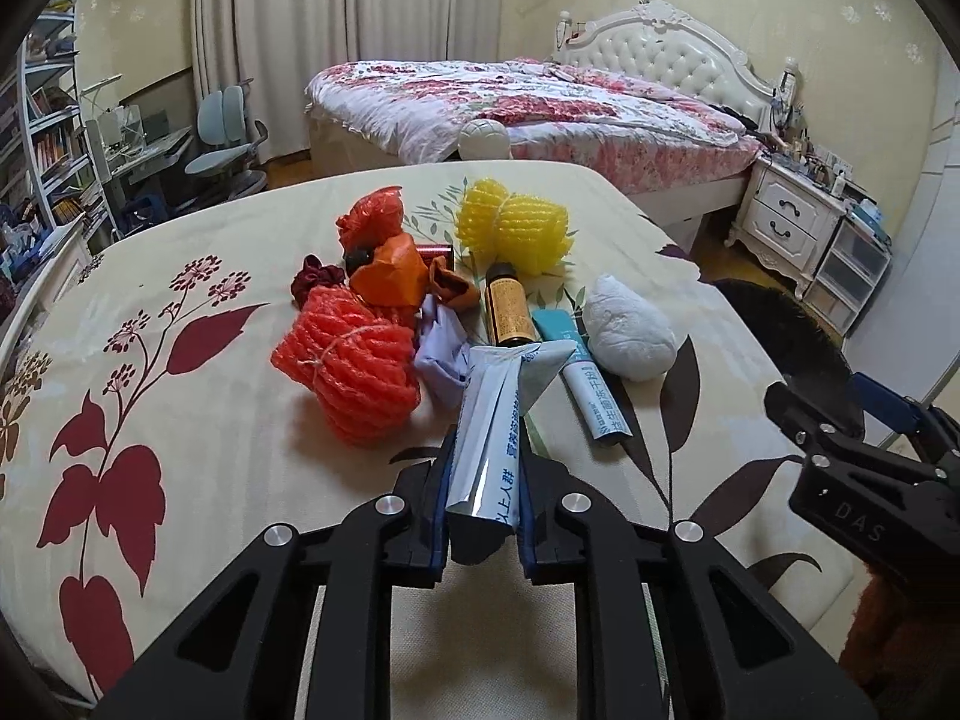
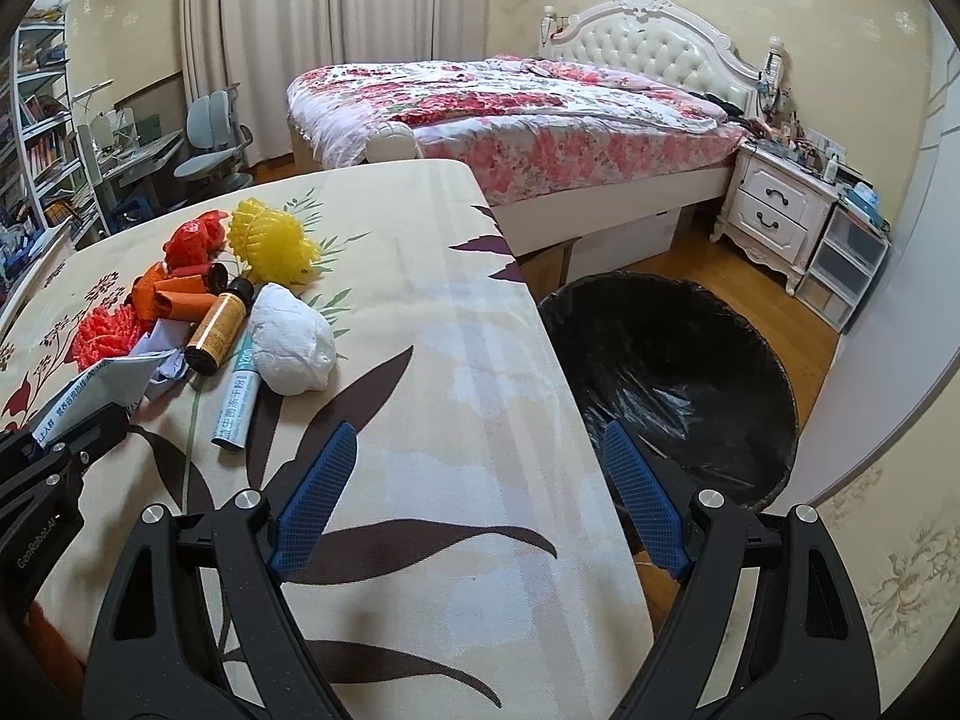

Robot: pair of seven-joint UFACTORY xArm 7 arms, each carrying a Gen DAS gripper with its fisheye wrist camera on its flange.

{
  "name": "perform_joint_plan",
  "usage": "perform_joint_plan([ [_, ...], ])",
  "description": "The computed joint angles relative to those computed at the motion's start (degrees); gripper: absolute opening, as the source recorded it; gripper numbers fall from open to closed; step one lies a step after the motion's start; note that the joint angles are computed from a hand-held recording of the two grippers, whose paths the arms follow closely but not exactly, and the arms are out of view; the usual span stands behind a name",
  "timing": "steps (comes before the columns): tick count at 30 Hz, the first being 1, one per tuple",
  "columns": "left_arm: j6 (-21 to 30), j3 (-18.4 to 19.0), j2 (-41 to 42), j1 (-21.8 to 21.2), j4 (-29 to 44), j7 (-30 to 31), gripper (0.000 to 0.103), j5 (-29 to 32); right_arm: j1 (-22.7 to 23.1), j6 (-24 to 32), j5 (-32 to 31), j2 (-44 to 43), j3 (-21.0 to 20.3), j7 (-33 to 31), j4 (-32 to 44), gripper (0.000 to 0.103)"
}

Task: Collect trash
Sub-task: 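Grasp the white-and-blue tube with the left gripper, then grasp the white crumpled tissue with the right gripper while the left gripper holds the tube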

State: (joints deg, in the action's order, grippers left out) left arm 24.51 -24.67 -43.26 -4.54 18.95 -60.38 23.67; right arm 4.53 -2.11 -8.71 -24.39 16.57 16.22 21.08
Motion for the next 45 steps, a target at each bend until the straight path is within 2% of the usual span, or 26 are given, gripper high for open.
perform_joint_plan([
  [9,2.06,1.83,-5.57,0.67,-2.15,0.32,0.018,-0.95,4.80,-0.36,0.39,3.19,-1.14,-1.38,3.27,0.077],
  [14,3.20,2.71,-7.96,1.64,-3.81,0.26,0.018,-1.75,3.53,-0.21,-0.71,6.82,2.00,-0.81,6.68,0.072],
  [17,3.92,2.86,-9.44,2.47,-4.68,0.18,0.018,-1.76,4.64,-0.22,-1.16,9.02,1.75,-0.83,8.60,0.069],
  [20,4.05,3.90,-10.61,2.55,-5.64,0.48,0.018,-2.39,3.52,0.28,-2.66,11.30,3.29,0.15,10.82,0.065],
  [21,3.90,4.08,-10.61,2.71,-5.66,0.67,0.018,-2.53,5.30,0.30,-2.32,12.27,1.62,-0.64,11.38,0.062],
  [23,3.52,4.09,-10.63,2.87,-5.67,0.97,0.018,-2.73,13.39,1.70,1.86,13.76,-5.53,-5.41,12.30,0.046],
  [25,2.90,3.95,-10.37,2.89,-5.58,1.21,0.018,-2.94,17.90,2.90,5.95,14.48,-9.27,-9.41,12.78,0.035],
  [29,1.71,3.08,-9.51,2.90,-5.15,1.05,0.018,-3.29,17.55,1.84,7.34,13.13,-8.77,-10.61,11.24,0.033],
  [32,0.87,2.51,-8.57,2.83,-4.58,1.12,0.018,-3.30,15.37,1.46,6.55,11.55,-7.31,-9.90,10.04,0.032],
  [38,-0.47,1.12,-7.04,2.85,-3.18,0.85,0.018,-3.08,15.43,1.13,8.28,7.65,-10.18,-10.90,7.18,0.032],
  [45,-3.50,-1.09,-2.50,3.57,-0.11,-0.09,0.018,-2.01,9.13,0.50,6.94,3.97,-8.78,-9.72,5.01,0.032],
])
